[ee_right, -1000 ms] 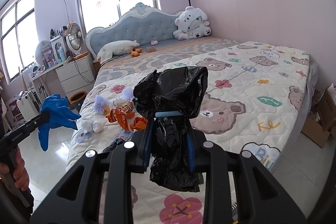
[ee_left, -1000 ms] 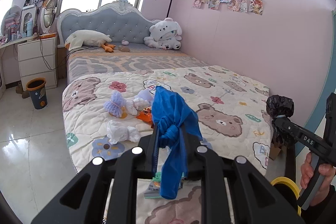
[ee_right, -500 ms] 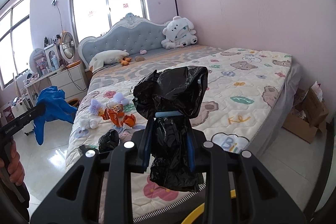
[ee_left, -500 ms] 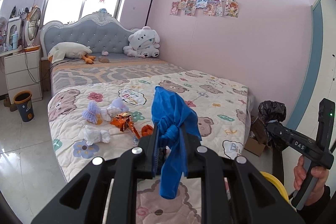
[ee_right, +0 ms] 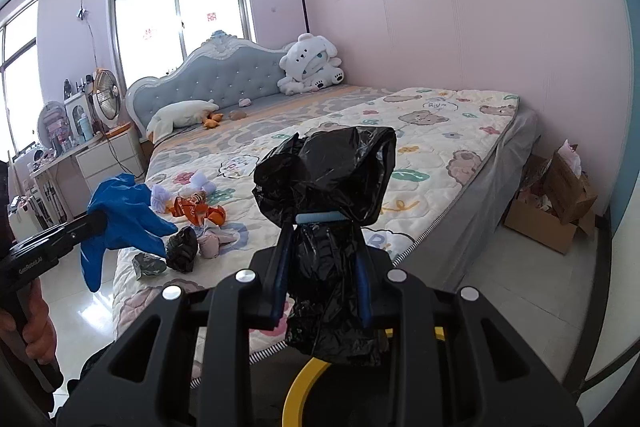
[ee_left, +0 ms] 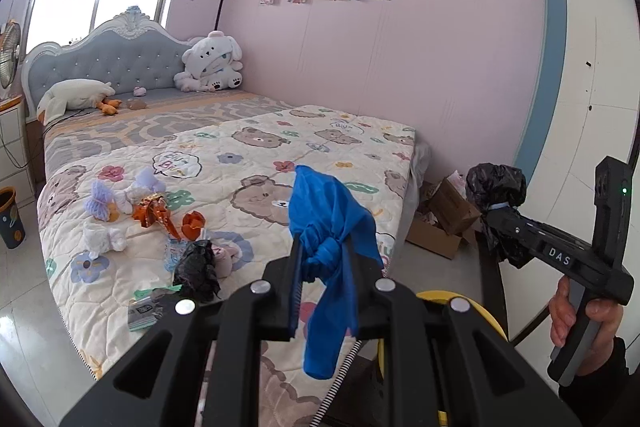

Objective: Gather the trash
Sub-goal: 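Carry the blue glove and black bag over the yellow-rimmed bin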

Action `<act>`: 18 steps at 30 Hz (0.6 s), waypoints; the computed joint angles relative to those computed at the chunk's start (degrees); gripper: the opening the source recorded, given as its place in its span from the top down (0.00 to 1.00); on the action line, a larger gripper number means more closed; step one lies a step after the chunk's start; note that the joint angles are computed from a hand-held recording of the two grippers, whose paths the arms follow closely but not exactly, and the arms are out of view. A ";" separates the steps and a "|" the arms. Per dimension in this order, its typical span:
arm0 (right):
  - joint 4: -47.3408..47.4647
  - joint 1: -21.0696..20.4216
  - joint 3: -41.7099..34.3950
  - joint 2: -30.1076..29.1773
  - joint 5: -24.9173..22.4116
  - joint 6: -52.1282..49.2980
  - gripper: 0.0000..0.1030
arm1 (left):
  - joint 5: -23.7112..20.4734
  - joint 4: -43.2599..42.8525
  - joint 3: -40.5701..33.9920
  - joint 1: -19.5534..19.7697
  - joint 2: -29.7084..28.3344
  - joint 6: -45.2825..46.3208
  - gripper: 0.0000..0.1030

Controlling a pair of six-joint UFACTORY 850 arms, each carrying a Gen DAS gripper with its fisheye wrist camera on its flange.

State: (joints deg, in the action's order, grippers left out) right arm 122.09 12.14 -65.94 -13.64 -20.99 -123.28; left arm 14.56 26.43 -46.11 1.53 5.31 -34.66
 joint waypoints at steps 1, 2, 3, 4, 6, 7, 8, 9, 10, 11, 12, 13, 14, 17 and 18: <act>0.18 -0.39 0.82 0.65 -0.14 -0.34 0.74 | -0.11 0.13 -0.17 -0.61 -0.21 0.15 0.84; 0.10 -0.85 1.55 1.24 -0.33 -0.40 0.74 | -0.17 -0.30 -0.31 -1.17 -0.47 0.82 0.84; -0.06 -1.36 2.05 1.61 -0.54 -0.36 0.74 | -0.25 -0.24 -0.45 -1.68 -0.70 0.86 0.84; -0.13 -1.53 2.35 1.91 -0.42 -0.19 0.74 | -0.37 0.34 -0.67 -2.17 -1.02 0.27 0.84; -1.04 -2.37 3.38 2.74 -0.73 0.50 0.74 | -0.38 2.92 -1.05 -2.84 -1.53 -2.26 0.84; -1.17 -2.70 3.87 3.13 -0.75 0.54 0.74 | -0.33 3.07 -1.17 -3.24 -1.78 -2.31 0.84; -1.55 -3.03 4.31 3.50 -0.68 0.86 0.74 | -0.31 3.51 -1.33 -3.61 -2.07 -2.65 0.84; -2.00 -3.24 4.79 3.85 -0.53 1.32 0.74 | -0.29 5.07 -1.49 -3.84 -2.31 -4.10 0.84; -2.81 -3.48 5.17 4.13 -0.50 2.22 0.74 | -0.07 6.71 -1.63 -4.13 -2.67 -5.63 0.84; -3.64 -3.77 5.48 4.28 -0.60 3.16 0.74 | 0.07 7.96 -1.75 -4.41 -3.02 -6.64 0.84; -4.70 -4.18 5.79 4.42 -0.70 4.21 0.74 | 0.03 8.57 -1.95 -4.72 -3.49 -6.95 0.84; -5.12 -4.38 6.11 4.60 -0.67 4.68 0.74 | -0.16 8.57 -2.14 -5.16 -3.85 -6.81 0.84; -5.24 -4.59 6.43 4.76 -0.67 4.83 0.74 | -0.35 8.70 -2.35 -5.54 -4.31 -6.75 0.84; -5.96 -5.42 7.49 5.35 -0.90 5.63 0.74 | -0.98 8.92 -2.65 -6.99 -5.00 -6.90 0.84; -6.43 -5.79 7.73 5.41 -1.07 6.27 0.74 | -1.00 9.22 -2.69 -7.31 -5.29 -7.18 0.84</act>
State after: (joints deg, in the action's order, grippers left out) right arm 115.67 6.35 -58.21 -8.24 -22.07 -117.01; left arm 13.56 35.65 -48.80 -5.78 0.02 -41.84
